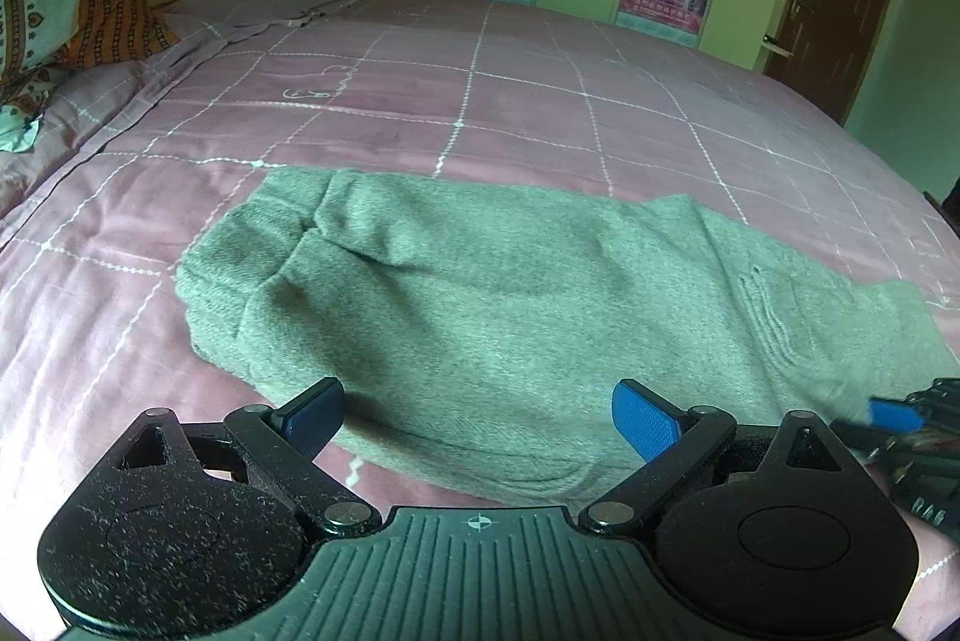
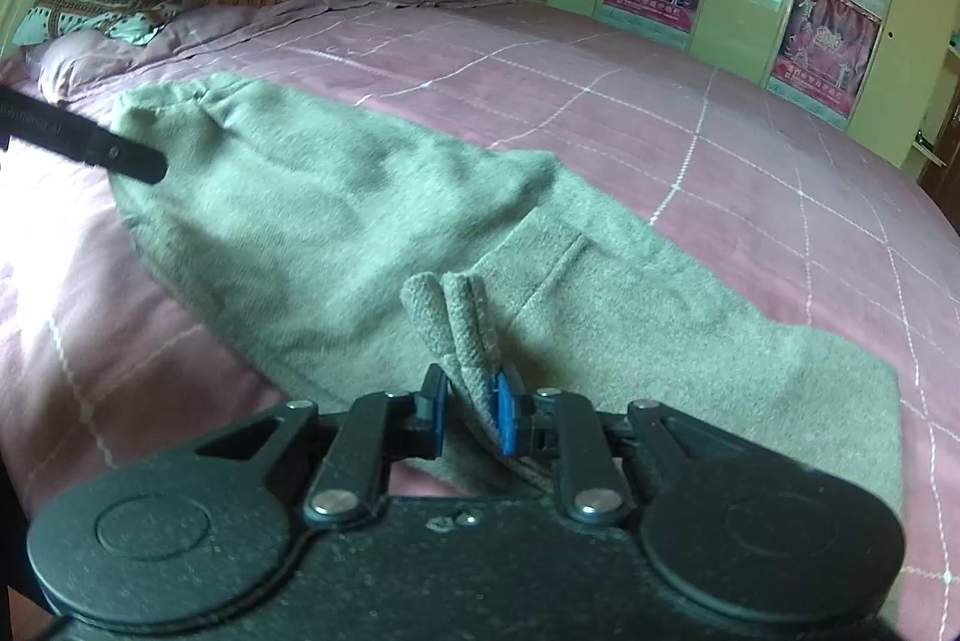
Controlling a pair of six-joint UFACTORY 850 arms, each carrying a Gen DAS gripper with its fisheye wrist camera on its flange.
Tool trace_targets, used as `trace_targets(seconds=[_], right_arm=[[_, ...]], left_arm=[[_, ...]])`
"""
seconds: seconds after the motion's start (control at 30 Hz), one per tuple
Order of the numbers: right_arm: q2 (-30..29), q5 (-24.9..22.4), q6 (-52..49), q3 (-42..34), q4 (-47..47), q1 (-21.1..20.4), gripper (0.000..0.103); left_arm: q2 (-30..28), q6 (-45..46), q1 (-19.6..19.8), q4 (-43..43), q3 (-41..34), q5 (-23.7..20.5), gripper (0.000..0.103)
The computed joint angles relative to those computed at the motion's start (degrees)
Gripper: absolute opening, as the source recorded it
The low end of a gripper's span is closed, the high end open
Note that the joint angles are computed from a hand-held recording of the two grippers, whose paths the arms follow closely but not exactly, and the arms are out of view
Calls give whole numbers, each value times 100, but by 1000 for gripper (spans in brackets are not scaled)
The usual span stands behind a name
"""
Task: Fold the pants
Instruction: 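Carry the held pant leg with the right gripper over onto the other leg, then open the right gripper to release the pant leg and withdraw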
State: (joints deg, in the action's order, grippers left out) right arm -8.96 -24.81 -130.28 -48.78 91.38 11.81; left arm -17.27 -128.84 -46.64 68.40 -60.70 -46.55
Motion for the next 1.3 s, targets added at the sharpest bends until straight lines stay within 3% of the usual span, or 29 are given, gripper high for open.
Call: trace_targets(seconds=[0.1, 0.17, 0.2, 0.23, 0.3, 0.33, 0.37, 0.43, 0.5, 0.53, 0.63, 0.7, 0.77, 0.87, 0.97, 1.03, 1.07, 1.1, 1.13, 1.2, 1.3], right_arm=[[91, -30, -189, 140, 120, 46, 31], [175, -690, 88, 181, -163, -150, 42], [144, -1187, 471, 106, -555, -312, 34], [152, -1451, 687, 73, -719, -416, 33], [251, -1532, 674, 108, -577, -586, 29], [252, -1592, 802, 69, -594, -712, 26], [236, -1631, 957, 14, -590, -856, 20], [180, -1589, 1196, -113, -485, -1158, 18], [86, -1410, 1417, -272, -329, -1453, 14], [24, -1298, 1509, -361, -259, -1576, 13], [-211, -1092, 1803, -628, -215, -1882, 12], [-377, -961, 2043, -754, -431, -1970, 12], [-631, -561, 2775, -929, -1272, -1907, 11], [-808, -684, 3111, -1105, -1687, -1940, 9], [-1007, -1006, 3010, -1455, -1316, -1966, 13], [-1231, -930, 3148, -1809, -1195, -1842, 15], [-1335, -872, 3123, -1963, -1091, -1772, 15], [-1481, -820, 3158, -2153, -1057, -1693, 16], [-1635, -737, 3347, -2344, -1199, -1624, 17], [-2050, -443, 4370, -2820, -2144, -1449, 11], [-2320, -638, 5027, -3140, -2640, -1479, 8]], left_arm=[[-37, 65, -51, -38, -117, -83, 95], [-16, -126, -90, 173, -128, -31, 95], [-7, -250, -92, 308, -135, 75, 95], [-37, -339, -97, 409, -191, 130, 95], [-166, -484, -122, 689, -383, 184, 92], [-262, -501, -122, 827, -520, 260, 85], [-380, -480, -107, 914, -684, 346, 66], [-645, -520, -30, 1121, -1043, 710, 41], [-961, -558, 23, 1354, -1472, 1020, 25], [-1159, -464, 28, 1393, -1747, 1125, 23], [-1796, 122, 17, 1197, -2617, 1393, 23], [-2323, 1200, 3, 224, -3334, 1480, 23], [-2776, 2202, 18, -752, -3824, 1391, 23], [-2756, 2565, 15, -1096, -3973, 1231, 23], [-2735, 2397, 85, -713, -4096, 971, 23], [-2861, 2549, 199, -771, -4338, 931, 24], [-2965, 2721, 259, -879, -4504, 932, 25], [-3072, 2956, 331, -1064, -4651, 946, 35], [-3231, 3379, 443, -1450, -4865, 958, 45], [-3348, 3774, 542, -1752, -4915, 1189, 45], [-3404, 4272, 501, -2012, -5149, 922, 45]])
